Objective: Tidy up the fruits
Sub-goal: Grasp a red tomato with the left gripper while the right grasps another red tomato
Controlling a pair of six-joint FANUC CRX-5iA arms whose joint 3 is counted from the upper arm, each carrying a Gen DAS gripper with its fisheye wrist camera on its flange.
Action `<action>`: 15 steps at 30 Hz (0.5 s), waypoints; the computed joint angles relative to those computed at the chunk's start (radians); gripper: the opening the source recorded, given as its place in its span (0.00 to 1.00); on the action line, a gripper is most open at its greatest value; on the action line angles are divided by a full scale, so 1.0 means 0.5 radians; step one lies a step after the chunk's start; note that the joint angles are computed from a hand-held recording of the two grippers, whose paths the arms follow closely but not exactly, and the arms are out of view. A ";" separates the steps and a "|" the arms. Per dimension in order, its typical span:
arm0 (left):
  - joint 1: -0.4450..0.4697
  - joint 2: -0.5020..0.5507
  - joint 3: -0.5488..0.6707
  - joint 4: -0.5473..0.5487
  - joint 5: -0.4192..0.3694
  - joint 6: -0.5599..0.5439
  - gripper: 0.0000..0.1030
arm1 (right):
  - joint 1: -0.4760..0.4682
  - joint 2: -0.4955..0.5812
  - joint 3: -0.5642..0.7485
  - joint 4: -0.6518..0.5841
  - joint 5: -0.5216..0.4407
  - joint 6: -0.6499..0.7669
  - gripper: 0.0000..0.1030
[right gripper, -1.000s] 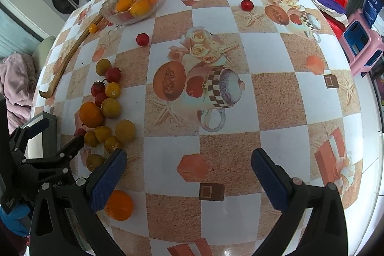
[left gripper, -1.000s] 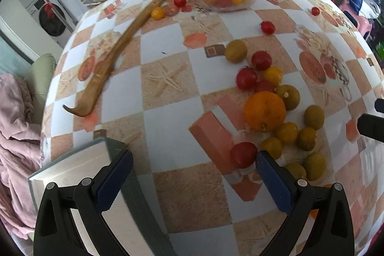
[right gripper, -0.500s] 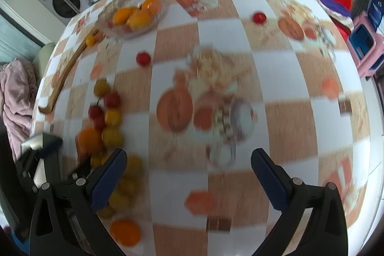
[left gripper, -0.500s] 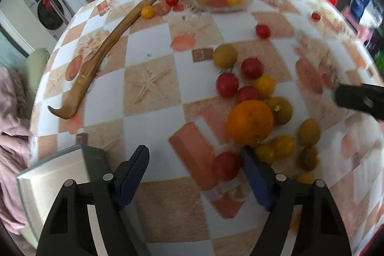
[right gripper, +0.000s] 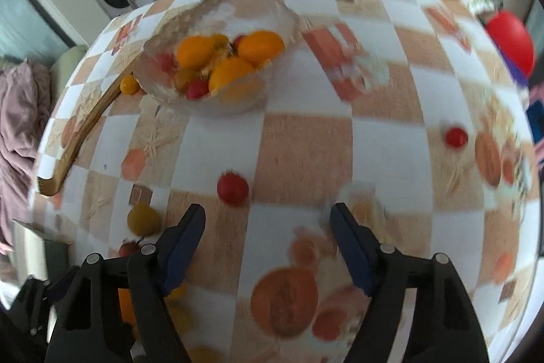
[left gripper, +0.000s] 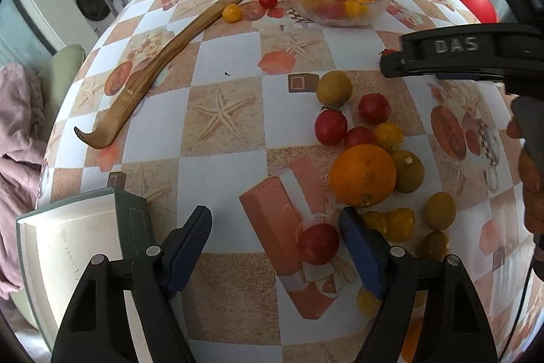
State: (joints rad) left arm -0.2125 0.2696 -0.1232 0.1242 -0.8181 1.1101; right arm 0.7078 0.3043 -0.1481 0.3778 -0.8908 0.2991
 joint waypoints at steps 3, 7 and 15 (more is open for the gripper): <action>0.004 0.010 0.005 0.049 -0.015 -0.039 0.67 | 0.008 0.043 0.039 0.038 -0.020 0.045 0.67; 0.000 0.022 0.014 0.108 -0.043 -0.105 0.47 | 0.018 0.074 0.077 0.073 -0.054 0.092 0.27; 0.041 0.045 -0.018 0.378 -0.128 -0.353 0.16 | 0.021 -0.100 -0.073 -0.037 0.077 0.037 0.19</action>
